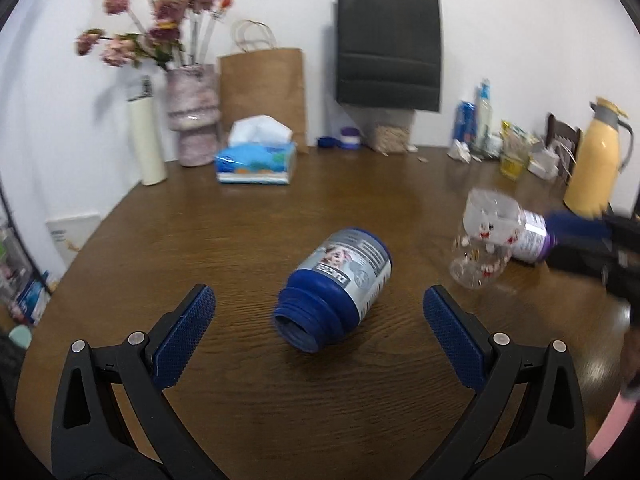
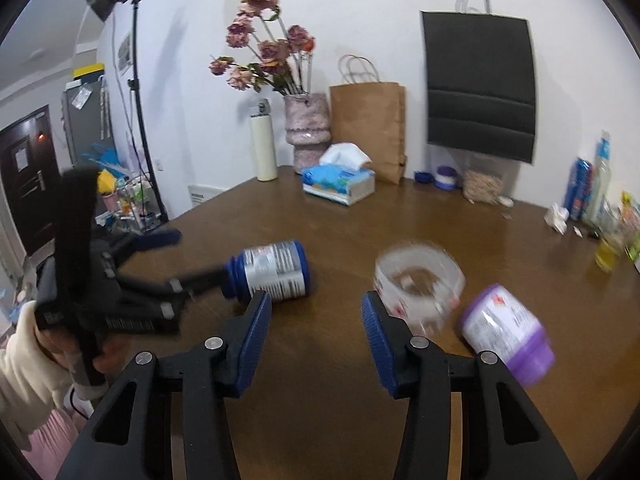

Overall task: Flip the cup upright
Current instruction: 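Reach the left tool to the lying blue-capped bottle and grasp it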

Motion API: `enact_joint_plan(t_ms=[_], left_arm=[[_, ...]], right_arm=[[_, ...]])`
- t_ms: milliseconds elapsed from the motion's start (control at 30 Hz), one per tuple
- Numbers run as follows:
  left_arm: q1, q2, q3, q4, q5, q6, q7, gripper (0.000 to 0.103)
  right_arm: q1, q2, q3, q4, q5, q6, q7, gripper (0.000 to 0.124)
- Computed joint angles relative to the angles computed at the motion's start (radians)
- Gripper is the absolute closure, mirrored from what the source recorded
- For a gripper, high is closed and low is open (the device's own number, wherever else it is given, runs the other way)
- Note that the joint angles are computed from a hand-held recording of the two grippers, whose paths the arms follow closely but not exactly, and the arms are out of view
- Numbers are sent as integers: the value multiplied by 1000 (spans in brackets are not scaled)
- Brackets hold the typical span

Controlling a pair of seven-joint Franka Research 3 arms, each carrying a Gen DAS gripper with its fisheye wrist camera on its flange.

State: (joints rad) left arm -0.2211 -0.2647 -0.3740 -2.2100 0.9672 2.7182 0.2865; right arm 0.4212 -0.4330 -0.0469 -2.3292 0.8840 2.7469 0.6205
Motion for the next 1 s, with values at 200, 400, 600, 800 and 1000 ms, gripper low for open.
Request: enact_joint_plan(t_ms=[200,400,600,800,1000], left_arm=[[-26,71,63,19,-132,65,184,8],[-4,53,80,-14,-220,101,207,12],[-12,22,90,-48,-350,28,281,14],[3,-3,96,-83,-477,2,212,15],[41,2,56,-72,-436,-20,42,16]], right_arm=[[-1,154,39,154,-46,-11,-8,72],[-49,397,134,386,-331,-56,169,72],[-50,497,156,446,-598,-48,315,72],[-65,457,151,411,-612,-98,360,72],[-82,318,146,249,-602,-85,410,72]])
